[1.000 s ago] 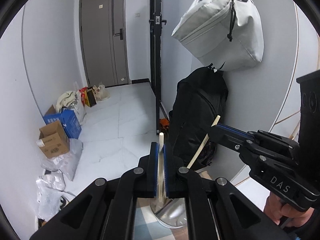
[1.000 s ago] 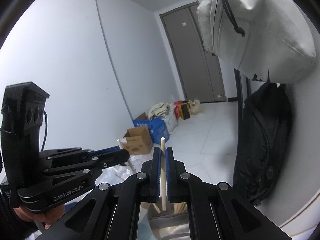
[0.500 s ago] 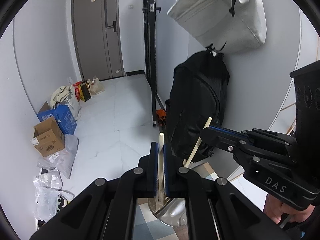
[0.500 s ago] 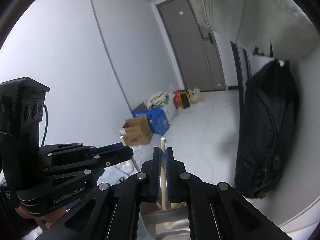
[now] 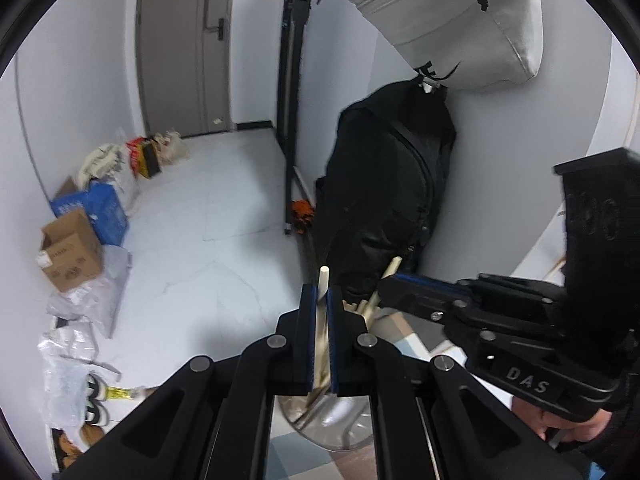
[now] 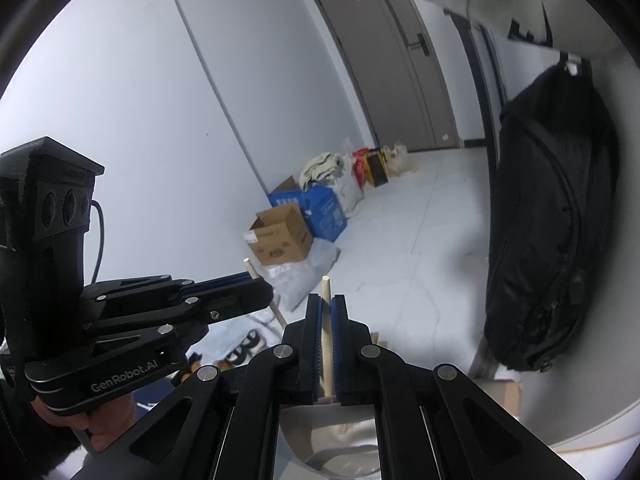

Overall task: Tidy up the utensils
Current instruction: 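Open both tools to drop the chopsticks into the holder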

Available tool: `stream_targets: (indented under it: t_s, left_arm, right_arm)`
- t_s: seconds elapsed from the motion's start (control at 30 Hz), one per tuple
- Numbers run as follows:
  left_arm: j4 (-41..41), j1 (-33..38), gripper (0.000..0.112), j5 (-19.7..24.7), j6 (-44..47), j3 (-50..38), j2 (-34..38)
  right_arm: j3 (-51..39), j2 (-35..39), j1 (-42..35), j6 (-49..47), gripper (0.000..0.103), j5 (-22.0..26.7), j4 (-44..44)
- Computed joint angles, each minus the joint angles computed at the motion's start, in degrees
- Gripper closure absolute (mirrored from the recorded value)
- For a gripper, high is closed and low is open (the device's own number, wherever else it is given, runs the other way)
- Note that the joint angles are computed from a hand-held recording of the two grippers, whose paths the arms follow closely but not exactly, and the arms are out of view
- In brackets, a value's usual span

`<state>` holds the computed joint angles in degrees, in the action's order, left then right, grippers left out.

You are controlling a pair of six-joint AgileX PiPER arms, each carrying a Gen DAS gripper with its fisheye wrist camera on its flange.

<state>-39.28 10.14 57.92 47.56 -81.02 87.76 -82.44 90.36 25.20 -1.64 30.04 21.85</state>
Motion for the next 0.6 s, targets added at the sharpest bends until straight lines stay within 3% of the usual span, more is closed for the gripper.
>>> stream_targets:
  t_s: [0.17, 0.33, 0.5, 0.6]
  left_arm:
    - [-1.65, 1.24, 0.11, 2.29, -0.25, -1.51, 2.15]
    - [-2.9, 2.75, 0.108, 3.94, -1.46, -2.31, 3.49]
    - [-0.75, 1.77, 0.09, 0.01, -0.99, 1.48, 0.34]
    - [-0.46, 1.81, 0.079, -0.95, -0.5, 3.26, -1.3]
  right_arm:
    - [2.09, -0.44, -1.91, -3.28, 0.096, -0.41, 5.42]
    - [6.74, -3.05, -3.83, -5.46, 0.084, -2.41, 8.36]
    - [8.83, -4.84, -5.52, -5.43, 0.076, -2.51, 9.06]
    - [9.77, -6.22, -5.33, -4.28, 0.065, -3.13, 7.95]
